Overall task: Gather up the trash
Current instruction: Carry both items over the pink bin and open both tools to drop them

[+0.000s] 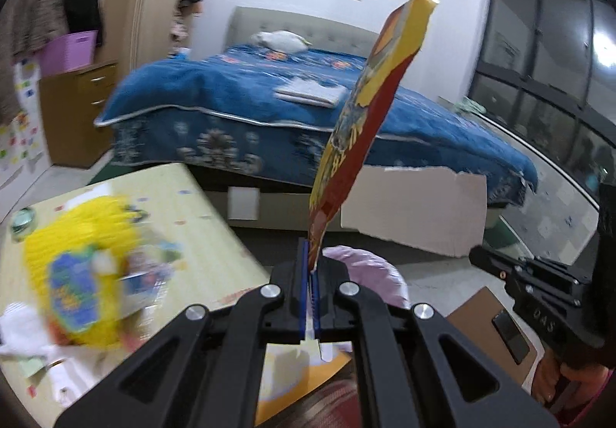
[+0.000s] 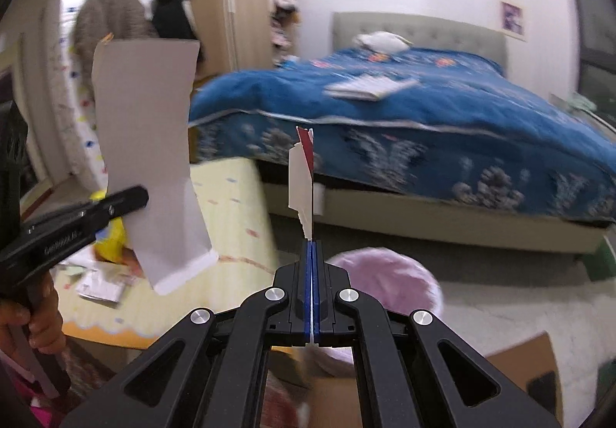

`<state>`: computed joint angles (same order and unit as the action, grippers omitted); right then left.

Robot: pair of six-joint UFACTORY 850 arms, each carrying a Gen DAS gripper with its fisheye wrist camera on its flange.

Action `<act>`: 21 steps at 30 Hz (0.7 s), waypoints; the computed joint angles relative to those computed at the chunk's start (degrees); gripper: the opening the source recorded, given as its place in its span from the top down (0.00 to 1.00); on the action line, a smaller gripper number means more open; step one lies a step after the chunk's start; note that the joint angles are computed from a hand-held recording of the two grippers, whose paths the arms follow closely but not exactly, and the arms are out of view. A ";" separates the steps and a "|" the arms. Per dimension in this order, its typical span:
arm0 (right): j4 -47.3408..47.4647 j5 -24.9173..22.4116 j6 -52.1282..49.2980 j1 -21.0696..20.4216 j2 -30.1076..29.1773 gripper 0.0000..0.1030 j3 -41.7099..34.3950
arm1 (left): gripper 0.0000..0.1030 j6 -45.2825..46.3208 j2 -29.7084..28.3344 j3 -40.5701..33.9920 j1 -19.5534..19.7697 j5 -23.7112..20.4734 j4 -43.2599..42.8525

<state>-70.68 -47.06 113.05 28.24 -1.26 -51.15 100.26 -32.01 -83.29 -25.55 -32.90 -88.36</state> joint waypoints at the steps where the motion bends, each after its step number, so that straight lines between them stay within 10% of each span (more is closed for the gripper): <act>1: 0.87 -0.12 -0.02 -0.42 0.39 1.00 0.94 | 1.00 -0.38 -1.05 -0.93 -1.04 0.26 0.70; 17: 6.10 10.07 1.97 -11.96 -2.86 0.98 7.62 | 0.98 -15.60 -16.87 -18.97 -9.44 1.51 13.90; 21: 5.80 12.51 2.92 -13.50 -3.74 0.81 7.60 | 0.51 -22.45 -18.71 -21.79 -9.65 2.26 18.77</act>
